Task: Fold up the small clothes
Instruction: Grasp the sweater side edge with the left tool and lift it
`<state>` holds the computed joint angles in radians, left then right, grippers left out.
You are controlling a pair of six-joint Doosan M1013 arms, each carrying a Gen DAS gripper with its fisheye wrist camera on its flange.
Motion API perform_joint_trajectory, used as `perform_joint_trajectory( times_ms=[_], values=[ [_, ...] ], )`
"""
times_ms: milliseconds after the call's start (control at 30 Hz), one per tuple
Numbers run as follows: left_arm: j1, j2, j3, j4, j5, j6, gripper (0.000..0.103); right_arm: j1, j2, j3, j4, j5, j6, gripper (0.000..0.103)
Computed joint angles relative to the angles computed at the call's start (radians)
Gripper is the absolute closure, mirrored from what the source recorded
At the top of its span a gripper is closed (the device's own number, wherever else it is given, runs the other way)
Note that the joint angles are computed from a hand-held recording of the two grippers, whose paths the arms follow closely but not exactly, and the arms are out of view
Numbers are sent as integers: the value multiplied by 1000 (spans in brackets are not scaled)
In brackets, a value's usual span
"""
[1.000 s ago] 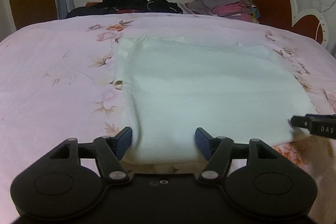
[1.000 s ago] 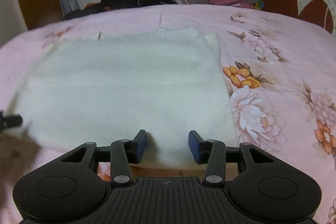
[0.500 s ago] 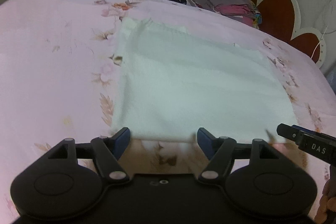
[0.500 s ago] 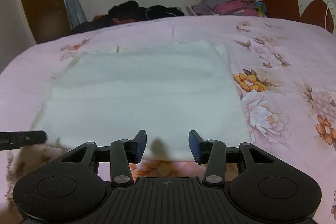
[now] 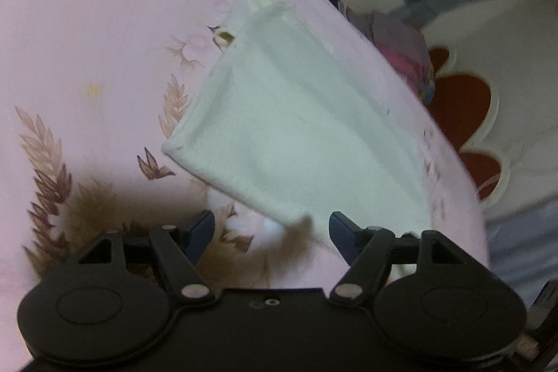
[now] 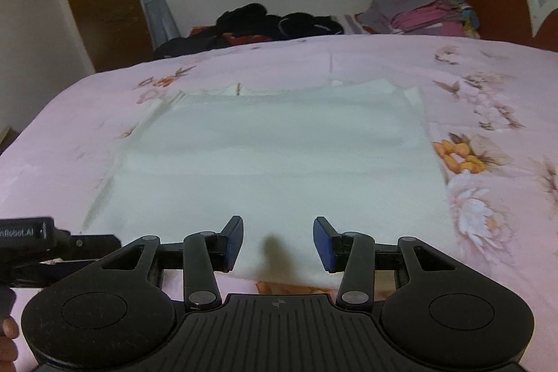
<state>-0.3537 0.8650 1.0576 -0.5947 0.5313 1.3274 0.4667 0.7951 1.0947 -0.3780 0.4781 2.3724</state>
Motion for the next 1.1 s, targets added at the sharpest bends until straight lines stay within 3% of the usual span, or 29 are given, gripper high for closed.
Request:
perform_joint_trajectory(
  times_ms=[167, 267, 333, 500, 633, 667, 800, 867, 933, 1000, 1100],
  values=[
    [2, 28, -7, -124, -104, 12, 23, -18, 31, -46, 95, -4, -106, 58],
    [-4, 43, -18, -127, -174, -10, 29, -28, 61, -96, 151, 9, -178, 59],
    [-13, 55, -32, -44, -216, -90, 43, -31, 89, -144, 178, 25, -230, 59],
    [-21, 79, -63, 74, -282, -228, 53, -37, 160, -270, 146, 55, -257, 59],
    [-15, 98, -87, 175, -281, -374, 86, -40, 225, -381, 160, 125, -324, 59],
    [-14, 99, -85, 183, -283, -396, 89, -40, 238, -401, 178, 145, -353, 59],
    [-13, 102, -94, 242, -278, -453, 94, -31, 251, -400, 116, 139, -359, 59],
    [-19, 101, -103, 350, -265, -540, 95, -31, 255, -412, 118, 153, -359, 59],
    [-27, 94, -99, 462, -260, -639, 96, -28, 249, -383, 72, 114, -322, 59],
    [-34, 88, -97, 551, -264, -691, 96, -22, 246, -369, 24, 95, -305, 59],
    [-47, 81, -117, 701, -259, -709, 96, -30, 248, -383, 87, 107, -329, 59]
  ],
)
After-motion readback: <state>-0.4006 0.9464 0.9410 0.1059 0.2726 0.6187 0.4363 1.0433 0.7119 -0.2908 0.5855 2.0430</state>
